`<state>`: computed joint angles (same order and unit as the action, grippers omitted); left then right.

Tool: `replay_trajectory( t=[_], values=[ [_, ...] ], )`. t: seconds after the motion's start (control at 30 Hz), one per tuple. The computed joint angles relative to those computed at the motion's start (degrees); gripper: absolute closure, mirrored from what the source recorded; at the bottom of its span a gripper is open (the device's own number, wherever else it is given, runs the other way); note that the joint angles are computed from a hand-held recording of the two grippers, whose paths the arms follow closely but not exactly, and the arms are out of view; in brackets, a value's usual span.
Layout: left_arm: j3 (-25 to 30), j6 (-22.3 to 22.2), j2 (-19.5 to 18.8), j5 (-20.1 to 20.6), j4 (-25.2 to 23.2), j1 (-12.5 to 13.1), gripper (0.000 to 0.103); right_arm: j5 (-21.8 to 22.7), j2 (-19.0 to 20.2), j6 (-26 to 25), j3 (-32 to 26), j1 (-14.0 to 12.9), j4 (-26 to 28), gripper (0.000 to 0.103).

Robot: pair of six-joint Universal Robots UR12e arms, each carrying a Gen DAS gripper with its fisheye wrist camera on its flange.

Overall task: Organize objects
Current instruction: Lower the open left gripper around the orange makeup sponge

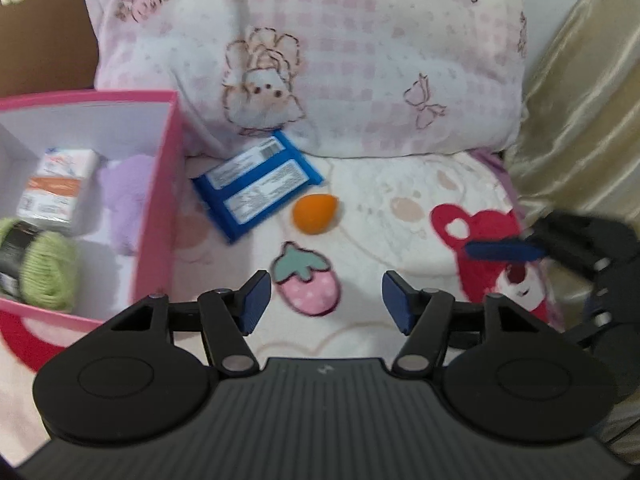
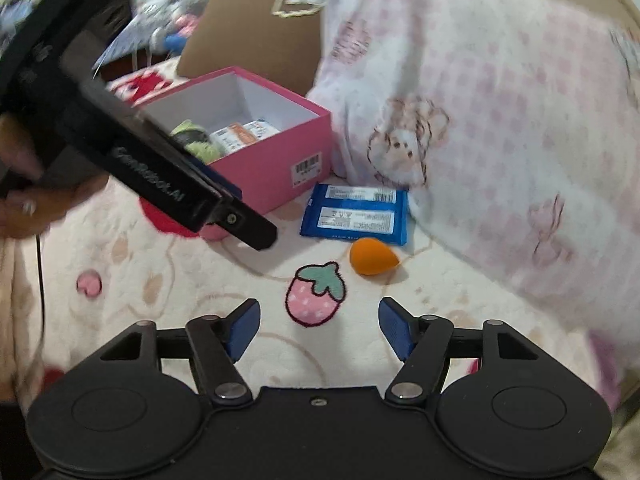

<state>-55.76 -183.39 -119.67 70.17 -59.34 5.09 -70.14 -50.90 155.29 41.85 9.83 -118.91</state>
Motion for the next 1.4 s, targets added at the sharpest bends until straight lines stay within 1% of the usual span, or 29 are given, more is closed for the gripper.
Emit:
replay_trajectory(
  t=[0.03, 0.1, 0.17, 0.2, 0.27, 0.3, 0.37, 0.4, 0.47, 0.5, 0.53, 0.63, 0.7, 0.77, 0.83, 0.87, 0.93, 1.0, 1.03, 1.1, 1.17, 1.2, 1.3, 1.4],
  values=[
    [-0.3, -1.0, -0.2, 0.1, 1.1, -0.1, 0.042, 0.6, 0.5, 3.2, -0.3, -0.1, 0.5, 0.033],
    [-1.0, -1.7, -0.5, -0.9, 3.2, -0.1, 0.041, 1.9, 1.1, 7.4, -0.3, -0.3, 0.4, 0.033],
    [-1.3, -2.7, -0.8, -0.6, 4.8, -0.3, 0.040, 1.3, 1.3, 9.0, 0.4, -0.2, -1.6, 0.033],
    [-1.6, -3.2, -0.9, 0.5, 6.3, -0.6, 0.039, 1.1, 1.6, 9.2, 0.2, -0.1, -1.9, 0.033],
    [-2.5, -3.7, -1.2, 3.2, 9.8, -1.1, 0.031, 0.9, 2.5, 9.2, -0.9, 0.0, -1.6, 0.033],
    [-2.5, -3.6, -1.5, 3.7, 10.5, -1.2, 0.030, 0.3, 2.7, 9.7, -0.9, 0.1, -2.2, 0.033],
    [-1.7, -3.9, -2.2, 3.8, 9.8, -1.3, 0.030, -0.7, 3.1, 9.5, -1.1, 0.3, -3.2, 0.033],
    [-1.6, -4.3, -2.5, 3.5, 9.9, -1.3, 0.030, -0.3, 3.4, 9.2, -1.1, 0.2, -3.8, 0.033],
    [-1.3, -4.9, -3.1, 3.4, 10.1, -1.4, 0.030, 4.3, 3.1, 8.4, 0.6, -0.5, -7.2, 0.033],
    [-1.1, -5.4, -3.3, 3.7, 10.1, -1.4, 0.032, 6.2, 3.2, 8.3, 1.3, -0.8, -9.1, 0.033],
    [-0.9, -5.7, -3.6, 3.7, 9.9, -1.5, 0.033, 6.5, 3.5, 8.7, 1.1, -0.9, -9.5, 0.033],
    [0.5, -7.7, -4.7, 3.0, 8.1, -1.5, 0.034, 5.3, 4.5, 10.3, 0.7, -0.6, -11.2, 0.033],
    [0.7, -8.1, -5.3, 2.4, 9.1, -1.5, 0.035, 3.3, 5.3, 9.1, 0.1, -0.3, -12.0, 0.033],
    [0.8, -7.8, -5.9, 3.7, 10.4, -1.8, 0.035, 1.7, 6.1, 7.1, -0.5, 0.0, -12.7, 0.033],
    [0.6, -7.8, -6.3, 6.3, 12.4, -2.4, 0.035, 0.6, 7.0, 5.2, -1.6, 0.2, -12.3, 0.033],
    [0.8, -8.2, -6.7, 7.3, 12.6, -2.6, 0.036, -0.1, 7.3, 4.7, -1.6, 0.3, -12.9, 0.033],
    [1.0, -9.3, -7.2, 6.7, 13.3, -2.4, 0.036, -2.1, 7.7, 4.5, -1.3, 0.6, -15.9, 0.033],
    [1.2, -9.8, -7.9, 6.0, 14.6, -2.3, 0.036, -2.6, 8.4, 3.9, -2.0, 0.7, -16.8, 0.032],
    [1.3, -9.5, -8.1, 5.9, 15.2, -2.3, 0.037, -2.8, 8.8, 3.3, -2.5, 0.7, -16.4, 0.032],
    [1.5, -8.9, -8.7, 5.7, 16.5, -2.3, 0.042, -3.4, 9.5, 2.4, -3.6, 0.8, -15.4, 0.032],
    [1.3, -9.3, -9.0, 5.1, 18.2, -2.2, 0.049, -3.4, 10.3, 1.2, -5.0, 0.9, -13.6, 0.032],
    [1.4, -9.6, -9.2, 4.5, 18.4, -2.1, 0.050, -3.5, 10.6, 0.9, -5.6, 1.0, -12.8, 0.032],
    [1.9, -9.7, -9.6, 2.8, 17.2, -1.8, 0.055, -3.5, 11.9, 0.8, -7.6, 1.2, -10.8, 0.032],
    [2.2, -9.7, -9.9, 0.7, 16.4, -1.5, 0.063, -2.6, 13.3, 0.9, -9.7, 1.4, -8.6, 0.032]
  ],
)
